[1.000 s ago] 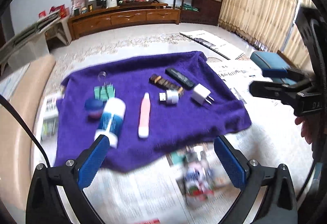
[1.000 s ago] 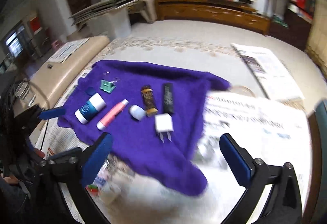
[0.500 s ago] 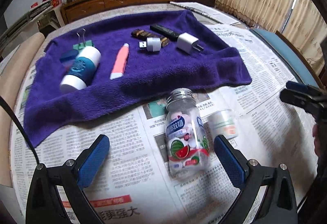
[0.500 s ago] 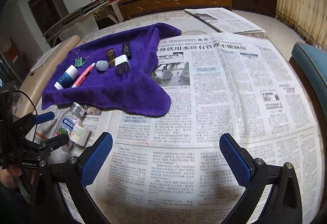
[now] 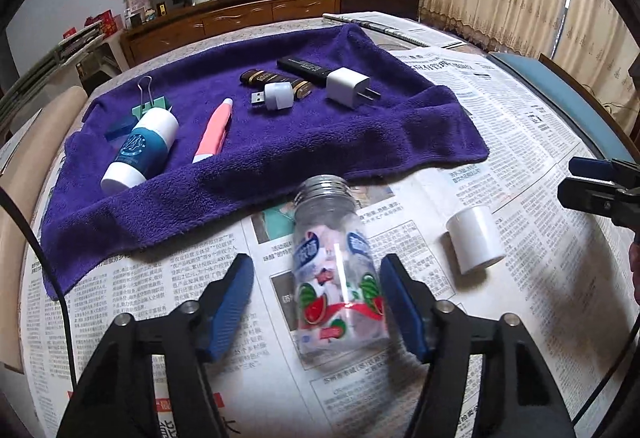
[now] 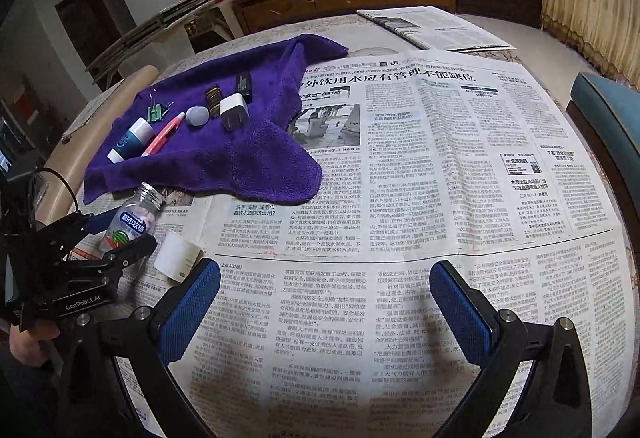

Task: Organize rigid objects
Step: 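Grasp the clear watermelon-label candy jar with the left tool, then grasp the small white jar with the right tool while the left tool holds the candy jar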

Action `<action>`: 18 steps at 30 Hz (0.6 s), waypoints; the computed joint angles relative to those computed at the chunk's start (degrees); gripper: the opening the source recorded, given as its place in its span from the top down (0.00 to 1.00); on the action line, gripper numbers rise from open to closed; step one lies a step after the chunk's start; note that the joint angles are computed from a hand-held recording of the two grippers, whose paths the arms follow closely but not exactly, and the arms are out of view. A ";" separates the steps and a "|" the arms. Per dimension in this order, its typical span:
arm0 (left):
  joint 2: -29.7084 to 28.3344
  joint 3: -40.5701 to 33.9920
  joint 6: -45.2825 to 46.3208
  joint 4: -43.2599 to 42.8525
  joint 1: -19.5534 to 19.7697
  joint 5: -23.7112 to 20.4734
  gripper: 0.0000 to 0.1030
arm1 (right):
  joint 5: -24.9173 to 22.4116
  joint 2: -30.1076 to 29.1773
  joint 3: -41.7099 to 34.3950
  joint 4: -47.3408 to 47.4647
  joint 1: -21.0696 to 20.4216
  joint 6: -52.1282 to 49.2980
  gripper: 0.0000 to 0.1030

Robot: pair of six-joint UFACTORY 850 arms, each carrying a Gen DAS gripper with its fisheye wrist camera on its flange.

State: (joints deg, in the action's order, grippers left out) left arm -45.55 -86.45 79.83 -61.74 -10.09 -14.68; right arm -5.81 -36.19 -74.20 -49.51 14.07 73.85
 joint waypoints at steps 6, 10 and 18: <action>1.23 2.30 11.00 -11.04 0.34 0.18 0.61 | -0.30 -0.29 -0.20 5.85 0.30 -6.46 0.00; 1.64 2.72 10.59 -11.55 1.34 -1.04 0.61 | 0.32 -0.38 -0.26 3.57 0.94 -4.86 0.00; 2.37 3.33 15.15 -16.46 2.81 -1.59 0.61 | -3.15 -2.42 -2.46 -10.59 4.16 10.03 0.01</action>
